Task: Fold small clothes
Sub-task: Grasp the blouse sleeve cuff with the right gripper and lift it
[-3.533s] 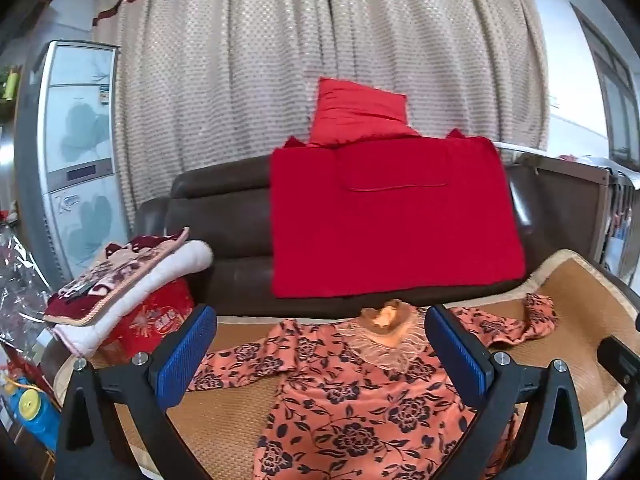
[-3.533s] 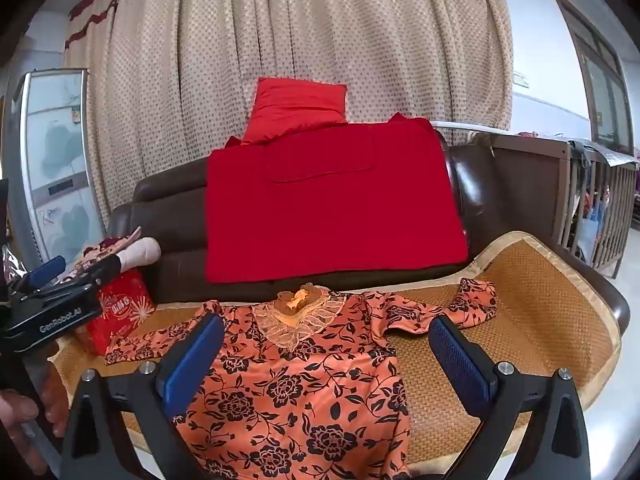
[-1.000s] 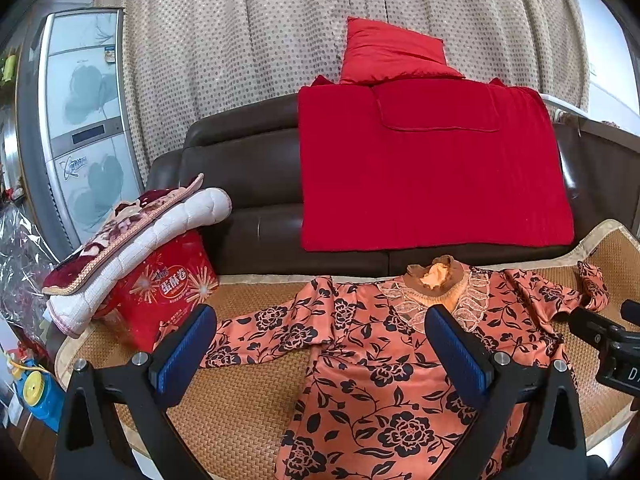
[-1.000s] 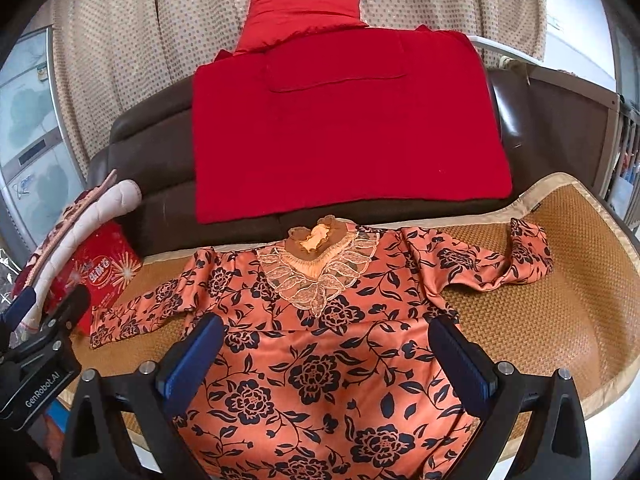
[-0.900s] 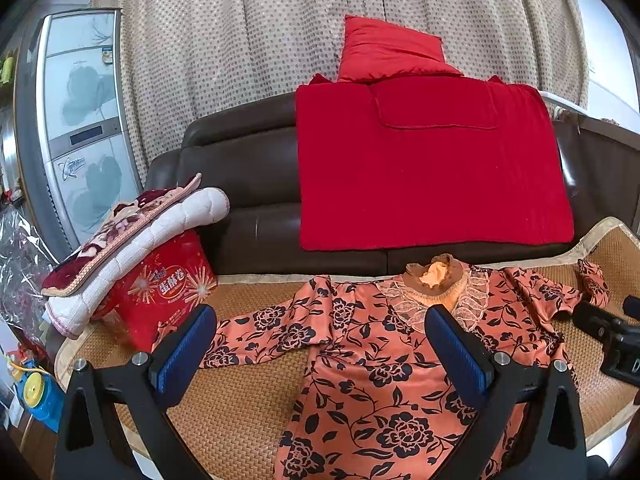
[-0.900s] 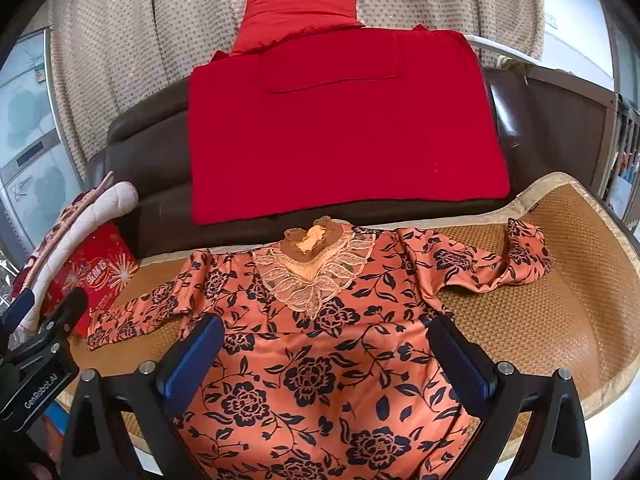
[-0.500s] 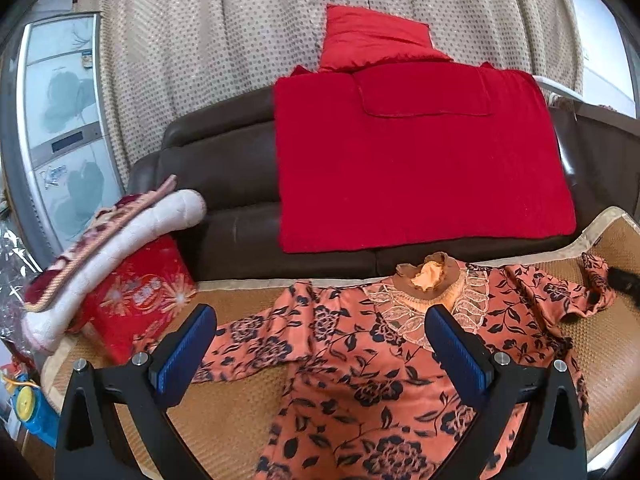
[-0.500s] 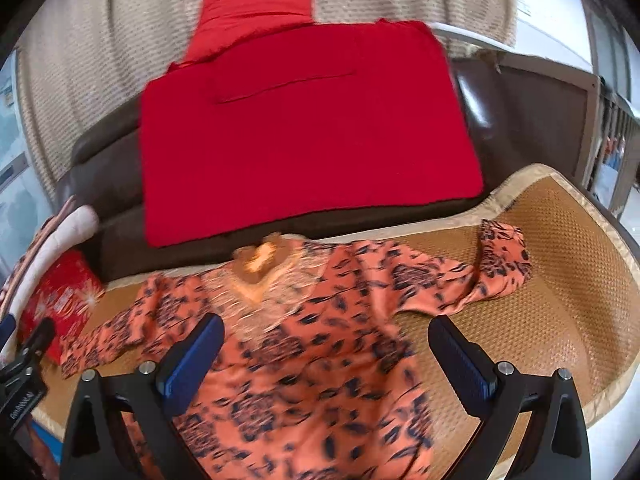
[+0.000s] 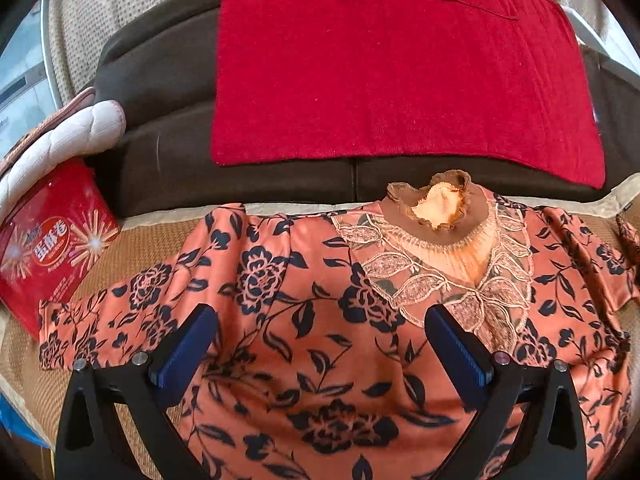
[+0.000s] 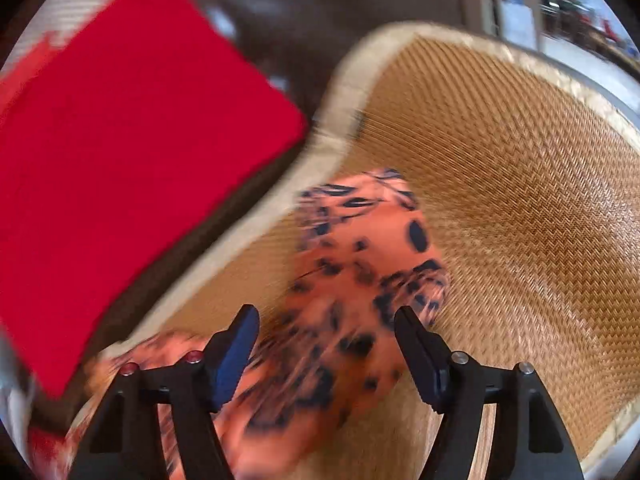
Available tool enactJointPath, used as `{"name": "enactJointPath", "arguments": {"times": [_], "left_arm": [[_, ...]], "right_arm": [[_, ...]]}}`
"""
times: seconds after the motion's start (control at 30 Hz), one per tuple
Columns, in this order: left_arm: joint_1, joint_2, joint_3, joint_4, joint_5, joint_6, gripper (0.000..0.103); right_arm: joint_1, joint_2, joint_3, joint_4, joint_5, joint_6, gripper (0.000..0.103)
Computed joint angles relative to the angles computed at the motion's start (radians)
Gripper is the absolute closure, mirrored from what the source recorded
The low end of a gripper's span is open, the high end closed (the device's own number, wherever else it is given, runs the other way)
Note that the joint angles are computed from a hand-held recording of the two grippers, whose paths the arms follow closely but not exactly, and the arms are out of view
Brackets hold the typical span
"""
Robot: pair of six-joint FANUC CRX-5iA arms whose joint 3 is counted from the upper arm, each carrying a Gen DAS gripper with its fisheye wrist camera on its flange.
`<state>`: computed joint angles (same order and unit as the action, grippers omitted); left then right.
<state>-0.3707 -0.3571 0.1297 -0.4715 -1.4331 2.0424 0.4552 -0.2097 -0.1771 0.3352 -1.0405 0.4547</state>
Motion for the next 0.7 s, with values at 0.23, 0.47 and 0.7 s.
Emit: {"name": "enactJointPath", "arguments": {"times": [0.23,0.47,0.7], "left_arm": [[-0.019,0.062,0.039,-0.02,-0.011,-0.019,0.0],[-0.033,0.054,0.043,-0.028,0.0,-0.004,0.0],[0.016,-0.006,0.015,-0.001,0.036,-0.004,0.0]], "right_arm": [[-0.013,0.248,0.142,0.086,-0.192,0.046,0.03],[0.028,0.144,0.064,0.055,-0.088,0.058,0.099],[0.259,-0.071,-0.035,0.065,0.105,0.008,0.1]]}}
